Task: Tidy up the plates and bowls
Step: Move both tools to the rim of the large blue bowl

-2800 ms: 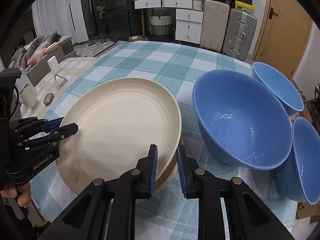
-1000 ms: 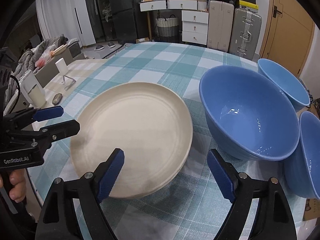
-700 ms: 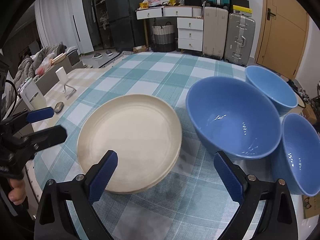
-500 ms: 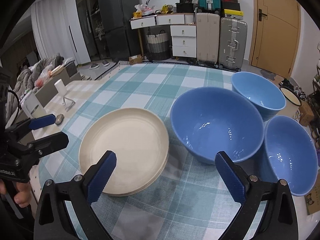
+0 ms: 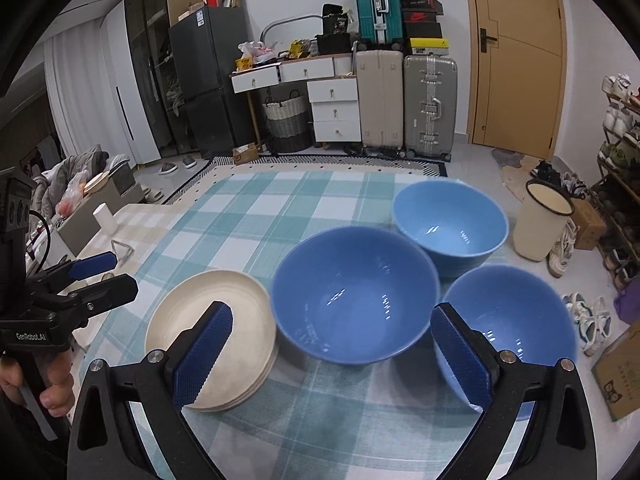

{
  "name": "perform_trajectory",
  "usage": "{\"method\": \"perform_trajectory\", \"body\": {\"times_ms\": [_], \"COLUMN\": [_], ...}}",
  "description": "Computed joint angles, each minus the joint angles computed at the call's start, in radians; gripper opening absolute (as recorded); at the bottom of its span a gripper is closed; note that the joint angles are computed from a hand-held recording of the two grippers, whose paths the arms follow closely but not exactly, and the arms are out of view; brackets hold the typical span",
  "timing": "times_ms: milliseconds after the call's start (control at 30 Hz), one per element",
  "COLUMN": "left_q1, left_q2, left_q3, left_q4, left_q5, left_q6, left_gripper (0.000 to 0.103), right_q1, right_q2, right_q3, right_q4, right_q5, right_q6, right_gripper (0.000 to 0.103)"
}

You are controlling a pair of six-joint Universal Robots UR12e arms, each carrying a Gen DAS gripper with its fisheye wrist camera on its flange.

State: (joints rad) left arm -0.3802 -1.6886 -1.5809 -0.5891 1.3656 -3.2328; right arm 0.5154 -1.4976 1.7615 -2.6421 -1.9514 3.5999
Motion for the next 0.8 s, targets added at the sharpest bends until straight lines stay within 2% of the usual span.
{"method": "perform_trajectory", "body": {"times_ms": [233,467,800], "left_q1": [-0.023,-0.054,-0.077], "left_q2": [-0.057,-0.124,-0.22], "left_q3": [0.091,0.19,0.307], "left_q4": [-0.016,-0.04,-0.046], "left_q5": [-0.009,0.028,0.054], "left_q6": [0.0,0.008,0.006], "left_gripper": [0.102,0.102,0.102], "right_q1": [-0.038,-0.08,-0.152], "right_q2": [-0.046,-0.078,-0.082], "right_q3": [0.008,0.013,0.011], "right_q4": [0.026,0.031,0.059], "right_q5": [-0.024,-0.026,0.011], "right_q6": [0.015,0.016,0.032], "right_gripper": [0.101,0.101,0.101]}}
